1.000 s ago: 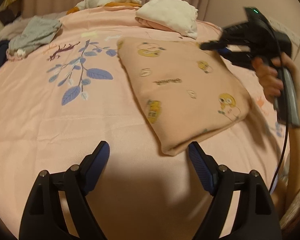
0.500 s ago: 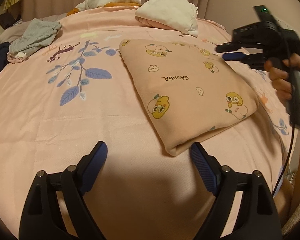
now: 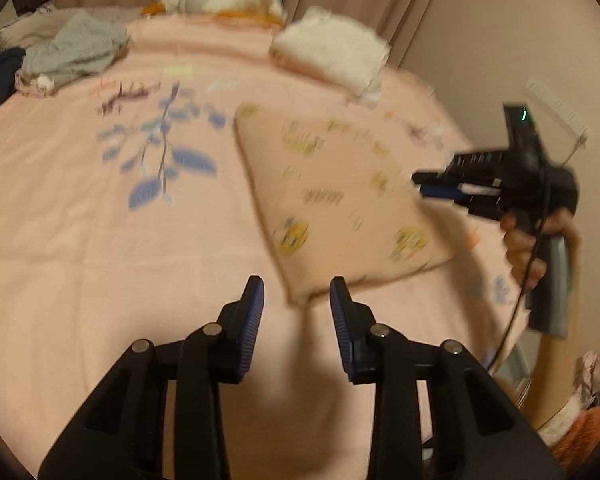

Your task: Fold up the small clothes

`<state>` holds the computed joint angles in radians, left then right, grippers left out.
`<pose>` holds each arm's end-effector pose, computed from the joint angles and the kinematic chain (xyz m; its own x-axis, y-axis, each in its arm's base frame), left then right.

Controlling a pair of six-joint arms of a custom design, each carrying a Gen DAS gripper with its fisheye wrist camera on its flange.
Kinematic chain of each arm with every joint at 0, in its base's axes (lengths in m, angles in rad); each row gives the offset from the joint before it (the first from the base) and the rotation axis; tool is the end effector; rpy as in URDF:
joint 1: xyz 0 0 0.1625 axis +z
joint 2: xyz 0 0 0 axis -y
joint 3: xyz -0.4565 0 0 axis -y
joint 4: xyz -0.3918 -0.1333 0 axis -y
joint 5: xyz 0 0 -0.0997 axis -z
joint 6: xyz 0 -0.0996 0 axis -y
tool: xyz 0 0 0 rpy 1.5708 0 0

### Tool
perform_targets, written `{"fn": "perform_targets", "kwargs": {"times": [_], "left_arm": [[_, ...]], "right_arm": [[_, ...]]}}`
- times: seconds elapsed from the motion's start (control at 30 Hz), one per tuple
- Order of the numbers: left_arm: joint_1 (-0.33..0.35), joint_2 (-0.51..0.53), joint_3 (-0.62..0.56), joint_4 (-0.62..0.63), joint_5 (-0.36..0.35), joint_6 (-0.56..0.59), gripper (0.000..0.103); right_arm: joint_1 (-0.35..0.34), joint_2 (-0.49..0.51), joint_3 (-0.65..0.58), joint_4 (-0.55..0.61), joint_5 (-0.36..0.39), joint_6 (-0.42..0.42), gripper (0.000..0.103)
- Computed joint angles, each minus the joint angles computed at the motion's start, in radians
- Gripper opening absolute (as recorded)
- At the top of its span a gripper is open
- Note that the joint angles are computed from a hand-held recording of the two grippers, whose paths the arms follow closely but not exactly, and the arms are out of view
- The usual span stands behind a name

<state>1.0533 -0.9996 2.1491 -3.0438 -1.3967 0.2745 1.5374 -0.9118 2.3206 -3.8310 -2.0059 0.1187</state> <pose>-0.1327 -0.5375 0.1277 -0.7230 0.6463 -0.2443 0.6909 0.6740 -0.2615 0.0754 -0.4791 0.1522 -0.8868 0.4227 0.1867 0.1279 0.6128 -0.7798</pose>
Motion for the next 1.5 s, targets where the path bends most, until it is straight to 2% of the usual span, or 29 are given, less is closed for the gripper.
{"fn": "perform_targets", "kwargs": {"times": [0.1, 0.17, 0.23, 0.3, 0.33, 0.4, 0.47, 0.5, 0.57, 0.63, 0.7, 0.8, 0.83, 0.9, 0.93, 0.97, 1.0, 1.07, 1.13, 1.23, 1.33, 1.4, 1.43, 1.5], "left_arm": [[0.004, 0.003, -0.01, -0.051, -0.091, -0.012, 0.033], [-0.005, 0.04, -0.033, -0.073, -0.071, -0.002, 0.033], [-0.007, 0.079, -0.067, -0.031, -0.038, -0.028, 0.032], [0.026, 0.101, -0.106, 0.081, -0.109, -0.056, 0.033], [0.031, 0.106, -0.108, 0.101, -0.108, -0.054, 0.033], [0.016, 0.113, -0.079, 0.059, -0.039, -0.011, 0.033], [0.007, 0.112, -0.062, 0.046, -0.004, 0.013, 0.033], [0.008, 0.109, -0.059, 0.045, -0.005, 0.012, 0.032], [0.017, 0.101, -0.061, 0.06, -0.017, 0.007, 0.033], [0.019, 0.092, -0.061, 0.081, -0.009, 0.015, 0.035], [0.02, 0.091, -0.066, 0.106, 0.016, 0.022, 0.035], [0.038, 0.073, -0.079, 0.151, -0.015, 0.005, 0.036], [0.041, 0.066, -0.085, 0.173, -0.025, -0.007, 0.041], [0.047, 0.046, -0.097, 0.188, -0.056, -0.021, 0.059], [0.048, 0.041, -0.098, 0.171, -0.072, -0.026, 0.075], [0.057, 0.036, -0.105, 0.139, -0.107, -0.034, 0.087], [0.064, 0.034, -0.111, 0.125, -0.134, -0.044, 0.09], [0.086, 0.042, -0.156, 0.148, -0.209, -0.085, 0.094], [0.102, 0.065, -0.211, 0.197, -0.264, -0.117, 0.097], [0.116, 0.14, -0.355, 0.38, -0.272, -0.198, 0.097], [0.119, 0.201, -0.461, 0.541, -0.28, -0.244, 0.097], [0.13, 0.246, -0.521, 0.611, -0.33, -0.278, 0.099], [0.132, 0.262, -0.544, 0.634, -0.351, -0.285, 0.102], [0.123, 0.286, -0.579, 0.666, -0.368, -0.286, 0.102]], "right_arm": [[0.018, -0.011, 0.038, -0.096, 0.014, -0.035, 0.022], [0.02, -0.019, 0.054, -0.12, 0.049, -0.057, 0.022], [0.014, -0.02, 0.044, -0.088, 0.094, -0.082, 0.022], [0.021, 0.002, 0.029, -0.077, 0.115, -0.101, 0.022], [0.024, 0.009, 0.019, -0.055, 0.118, -0.126, 0.022], [0.025, 0.025, -0.003, -0.002, 0.105, -0.157, 0.022], [0.017, 0.038, -0.03, 0.072, 0.057, -0.144, 0.018], [0.004, 0.043, -0.037, 0.092, 0.052, -0.137, 0.008], [-0.027, 0.037, -0.022, 0.082, 0.086, -0.126, 0.001], [-0.057, 0.003, 0.003, 0.097, 0.149, -0.104, 0.0], [-0.069, -0.011, 0.016, 0.107, 0.165, -0.099, 0.0], [-0.075, -0.028, 0.027, 0.126, 0.184, -0.067, 0.0], [-0.07, -0.04, 0.031, 0.141, 0.187, -0.046, 0.0], [-0.053, -0.063, 0.041, 0.161, 0.172, -0.039, 0.0], [-0.038, -0.078, 0.051, 0.159, 0.152, -0.05, 0.003], [-0.029, -0.072, 0.046, 0.148, 0.14, -0.054, 0.022], [-0.026, -0.073, 0.053, 0.118, 0.134, -0.061, 0.055], [-0.048, -0.067, 0.078, 0.011, 0.18, -0.049, 0.083], [-0.096, -0.07, 0.094, -0.034, 0.266, -0.007, 0.083], [-0.146, -0.073, 0.083, -0.012, 0.343, 0.007, 0.083], [-0.221, -0.085, 0.039, 0.144, 0.487, 0.02, 0.083], [-0.226, -0.084, 0.021, 0.19, 0.491, 0.002, 0.083], [-0.205, -0.076, 0.002, 0.206, 0.454, -0.014, 0.083], [-0.174, -0.079, -0.026, 0.261, 0.41, -0.032, 0.083]]}}
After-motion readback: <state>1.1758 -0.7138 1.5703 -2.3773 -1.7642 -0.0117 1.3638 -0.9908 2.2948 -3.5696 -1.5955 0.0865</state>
